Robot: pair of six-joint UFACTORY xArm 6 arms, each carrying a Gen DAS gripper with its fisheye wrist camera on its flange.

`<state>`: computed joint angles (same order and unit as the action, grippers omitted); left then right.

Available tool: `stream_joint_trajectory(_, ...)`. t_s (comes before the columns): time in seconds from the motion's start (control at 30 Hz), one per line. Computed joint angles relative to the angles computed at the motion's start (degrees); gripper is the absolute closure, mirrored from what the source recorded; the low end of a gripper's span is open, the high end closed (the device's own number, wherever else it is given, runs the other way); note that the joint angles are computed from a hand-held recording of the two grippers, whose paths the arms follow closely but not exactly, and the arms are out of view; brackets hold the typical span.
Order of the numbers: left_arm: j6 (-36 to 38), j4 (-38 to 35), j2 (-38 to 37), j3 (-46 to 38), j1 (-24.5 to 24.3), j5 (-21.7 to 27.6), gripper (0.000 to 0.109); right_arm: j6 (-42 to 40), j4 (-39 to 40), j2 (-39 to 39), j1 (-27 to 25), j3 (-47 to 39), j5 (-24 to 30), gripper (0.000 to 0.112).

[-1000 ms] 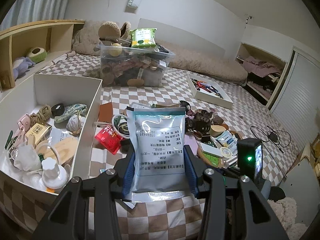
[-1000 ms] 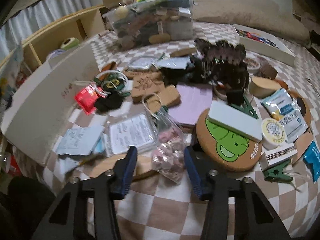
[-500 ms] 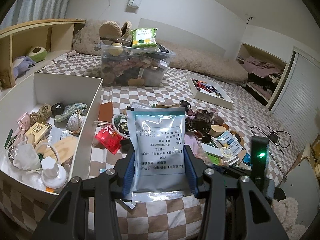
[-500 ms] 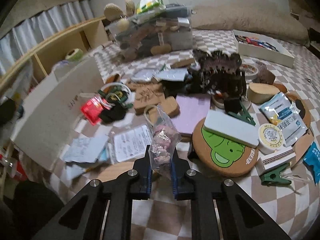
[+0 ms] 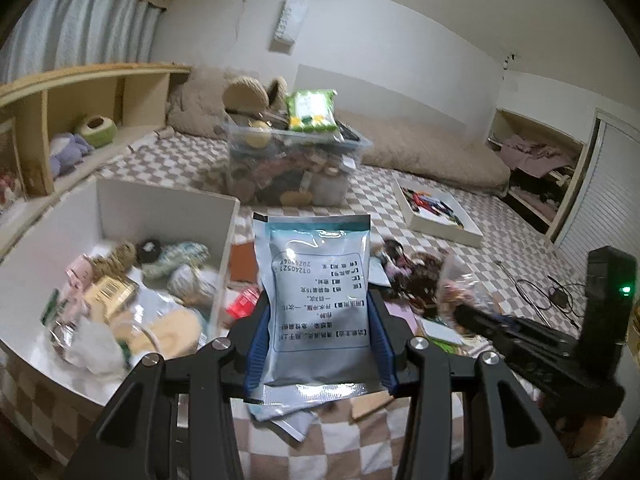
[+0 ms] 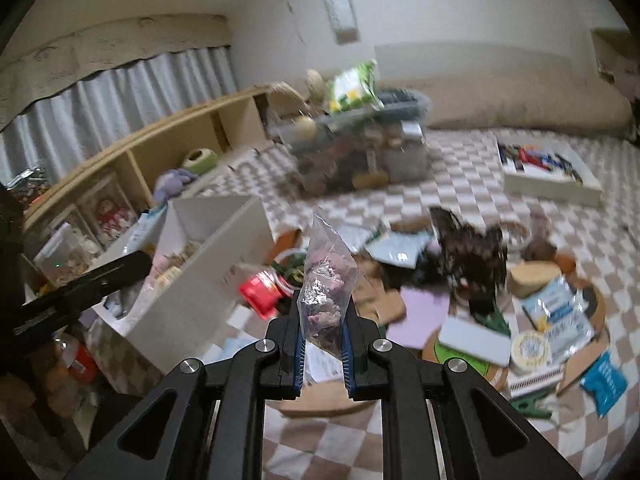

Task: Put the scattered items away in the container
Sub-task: 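Carry the sachet and candy bag with both grippers over the white cardboard box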

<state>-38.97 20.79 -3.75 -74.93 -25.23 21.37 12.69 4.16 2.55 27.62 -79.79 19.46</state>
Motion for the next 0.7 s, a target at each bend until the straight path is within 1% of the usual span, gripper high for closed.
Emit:
stream_joint_trajectory(0.13,-0.89,1.72,-1.69,0.43,1.94,-0.22,0.064,-3.08,2.03,0.99,0.73,-3.07,0.02,0.096)
stream_joint_trajectory(0.27,-2.05,3.27,-3.41,1.36,4.26,-0.38,0.064,-7.82,6.95,3.23,1.91,-7.16,0.41,0.096)
stream_joint_trajectory(0.5,-3.49,5.68,-6.75,3.76,8.72,0.97,0.064,-13.31,11.5,9.18,4.22,-16.45,3.71,0.096)
stream_joint_trajectory(0.7,-2.41,5.67,-7.98,5.26,11.88,1.41,0.064,-16.32,14.27,14.96,6.1,-24.8,7.48,0.096)
